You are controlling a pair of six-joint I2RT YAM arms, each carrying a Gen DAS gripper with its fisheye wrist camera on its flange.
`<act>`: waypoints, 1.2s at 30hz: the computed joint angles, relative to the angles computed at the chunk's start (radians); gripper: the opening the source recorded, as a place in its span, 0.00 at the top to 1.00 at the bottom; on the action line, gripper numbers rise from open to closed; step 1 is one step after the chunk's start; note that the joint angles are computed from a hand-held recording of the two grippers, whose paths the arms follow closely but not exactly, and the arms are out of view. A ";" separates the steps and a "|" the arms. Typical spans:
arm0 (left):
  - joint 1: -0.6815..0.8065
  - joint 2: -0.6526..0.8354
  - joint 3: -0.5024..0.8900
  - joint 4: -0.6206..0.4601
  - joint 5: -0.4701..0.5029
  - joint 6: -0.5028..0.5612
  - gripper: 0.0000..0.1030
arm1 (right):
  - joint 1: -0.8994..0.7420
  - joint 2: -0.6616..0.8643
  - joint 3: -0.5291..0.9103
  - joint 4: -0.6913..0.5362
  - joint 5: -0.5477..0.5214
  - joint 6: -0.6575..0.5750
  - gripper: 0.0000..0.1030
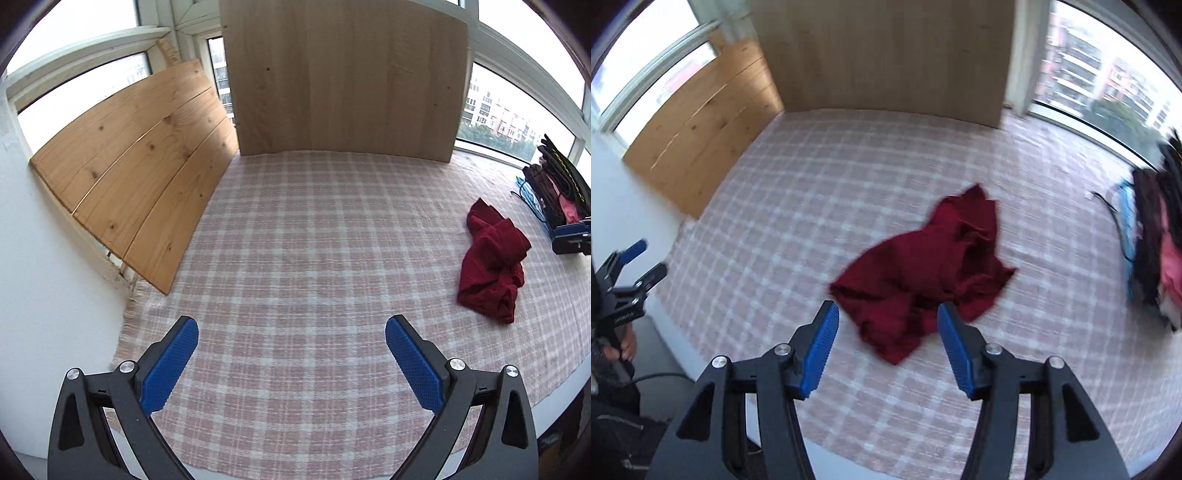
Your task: Fold clothes
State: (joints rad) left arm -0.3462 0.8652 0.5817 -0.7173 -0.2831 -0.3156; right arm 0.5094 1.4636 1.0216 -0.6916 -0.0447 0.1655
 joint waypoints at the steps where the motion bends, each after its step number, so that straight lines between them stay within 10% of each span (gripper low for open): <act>1: -0.061 0.040 0.012 0.011 -0.028 -0.032 0.01 | -0.062 -0.030 -0.053 0.028 0.019 -0.009 0.46; 12: -0.500 0.625 0.358 0.191 -0.100 -0.250 0.01 | -0.460 0.052 -0.211 0.232 -0.231 -0.381 0.46; 19: -0.543 0.919 0.695 0.083 -0.128 -0.321 0.01 | -0.520 0.285 -0.035 0.241 -0.359 -0.455 0.46; 36: -0.444 1.329 1.222 -0.098 0.011 0.049 0.01 | -0.395 0.746 0.354 0.172 -0.479 -0.404 0.49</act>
State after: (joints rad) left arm -0.7899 2.1943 1.8035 -0.8149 -0.2725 -0.2665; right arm 0.1149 2.2092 1.3752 -0.5194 -0.5237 -0.2387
